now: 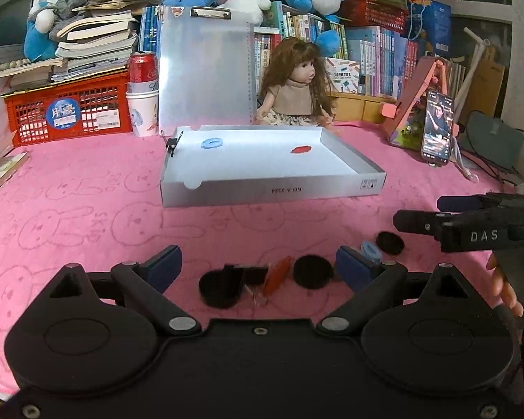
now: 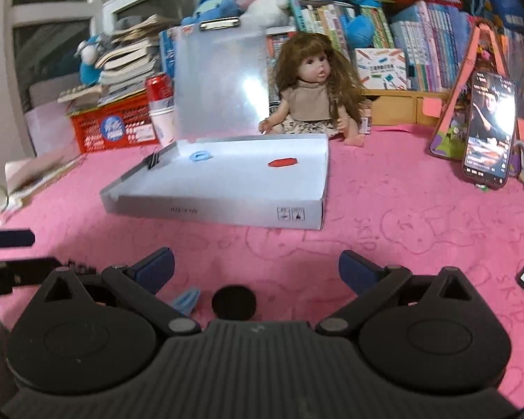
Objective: Organize rigid objects
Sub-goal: 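Close the left gripper on the black binder clip while right gripper approaches the light-blue clip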
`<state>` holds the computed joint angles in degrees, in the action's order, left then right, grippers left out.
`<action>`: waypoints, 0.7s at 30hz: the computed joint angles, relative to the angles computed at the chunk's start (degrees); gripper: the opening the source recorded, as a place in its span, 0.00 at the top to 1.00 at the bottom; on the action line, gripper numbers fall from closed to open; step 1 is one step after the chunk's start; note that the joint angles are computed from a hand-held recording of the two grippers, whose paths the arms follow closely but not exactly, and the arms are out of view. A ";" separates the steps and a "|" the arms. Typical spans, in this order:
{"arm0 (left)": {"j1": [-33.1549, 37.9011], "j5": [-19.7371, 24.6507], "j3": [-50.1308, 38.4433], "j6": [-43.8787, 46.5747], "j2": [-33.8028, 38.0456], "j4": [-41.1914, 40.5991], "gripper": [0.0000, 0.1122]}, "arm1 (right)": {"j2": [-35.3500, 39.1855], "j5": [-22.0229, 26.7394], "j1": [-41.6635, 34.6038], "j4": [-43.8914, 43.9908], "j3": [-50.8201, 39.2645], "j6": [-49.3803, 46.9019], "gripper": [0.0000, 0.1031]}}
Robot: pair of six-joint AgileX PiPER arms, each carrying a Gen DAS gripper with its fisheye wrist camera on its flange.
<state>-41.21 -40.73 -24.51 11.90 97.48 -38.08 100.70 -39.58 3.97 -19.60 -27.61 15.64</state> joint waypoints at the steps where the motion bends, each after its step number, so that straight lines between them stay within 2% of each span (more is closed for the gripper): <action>1: -0.49 -0.89 0.43 0.14 0.27 -0.23 0.16 | -0.08 -0.45 0.15 0.28 0.56 -0.97 0.00; 5: -2.14 -3.49 0.03 3.67 2.27 -3.97 0.19 | 0.56 -2.02 1.69 4.55 2.30 -7.49 0.00; 9: -1.40 -2.70 -0.65 2.89 3.34 -3.84 0.26 | 2.47 -4.39 4.66 13.48 3.10 -16.42 0.00; 15: -0.20 -2.22 -1.02 -0.12 4.40 -2.43 0.45 | 4.59 -4.87 6.38 17.15 2.65 -20.86 0.00; 17: -0.14 -2.72 -1.19 -0.94 4.71 -1.36 0.59 | 5.05 -4.46 6.45 16.80 2.16 -20.37 0.00; 21: -0.42 -1.77 -3.06 0.35 5.77 -1.79 0.64 | 6.09 -3.47 6.98 17.61 1.04 -20.51 0.00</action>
